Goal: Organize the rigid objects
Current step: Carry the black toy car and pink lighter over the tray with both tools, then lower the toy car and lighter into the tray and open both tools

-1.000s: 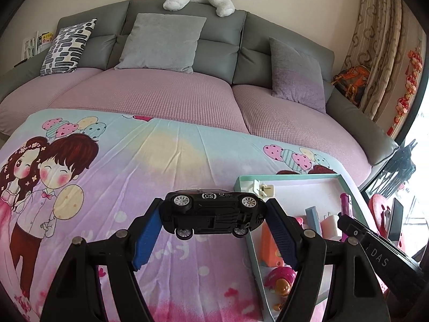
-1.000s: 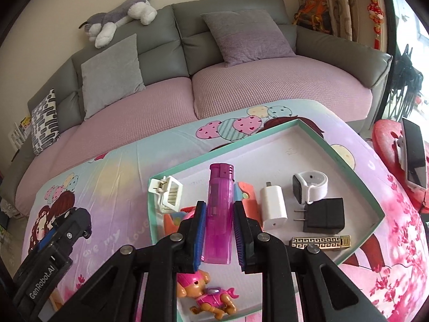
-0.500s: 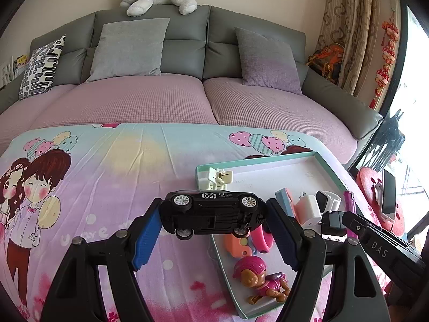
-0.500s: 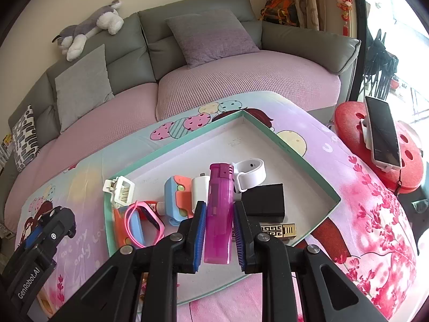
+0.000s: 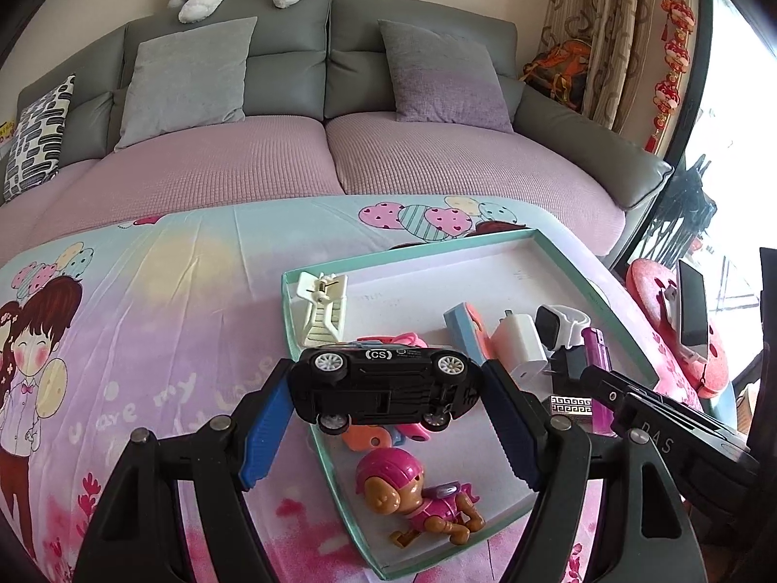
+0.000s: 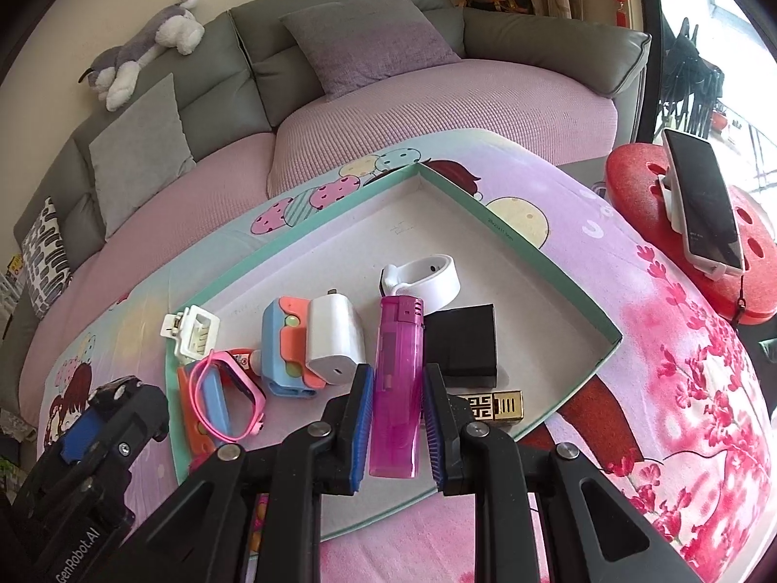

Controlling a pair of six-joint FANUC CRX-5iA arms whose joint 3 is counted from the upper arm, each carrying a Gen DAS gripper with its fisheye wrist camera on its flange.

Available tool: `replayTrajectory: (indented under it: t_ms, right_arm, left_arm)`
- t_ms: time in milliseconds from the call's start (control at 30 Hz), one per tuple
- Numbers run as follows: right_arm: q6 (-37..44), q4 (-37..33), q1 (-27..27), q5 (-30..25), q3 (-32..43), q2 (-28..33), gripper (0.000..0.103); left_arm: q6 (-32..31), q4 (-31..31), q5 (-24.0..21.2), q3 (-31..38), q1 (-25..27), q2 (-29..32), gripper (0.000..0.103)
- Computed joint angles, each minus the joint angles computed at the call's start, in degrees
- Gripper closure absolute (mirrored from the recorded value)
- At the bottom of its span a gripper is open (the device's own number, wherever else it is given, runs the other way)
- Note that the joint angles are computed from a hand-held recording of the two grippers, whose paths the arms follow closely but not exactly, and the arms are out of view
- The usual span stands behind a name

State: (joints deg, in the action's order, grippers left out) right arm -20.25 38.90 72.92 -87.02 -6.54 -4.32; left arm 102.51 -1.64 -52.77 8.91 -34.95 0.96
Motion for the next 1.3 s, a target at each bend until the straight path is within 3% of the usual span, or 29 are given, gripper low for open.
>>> replayTrajectory:
  t_ms: [433,1300]
  right_arm:
    - [1.82,-2.27,-1.53,4.13,-1.47,-0.90,0.081]
    - [3.91,-2.72,-2.03,2.79,-0.58,0.01,0.080]
  left_arm:
    - [0.58,-1.70,-2.36,2.00,-2.21,2.64,0.026]
    - [1.59,-1.96,-3.89,3.10,-2.32,4.05,0.026]
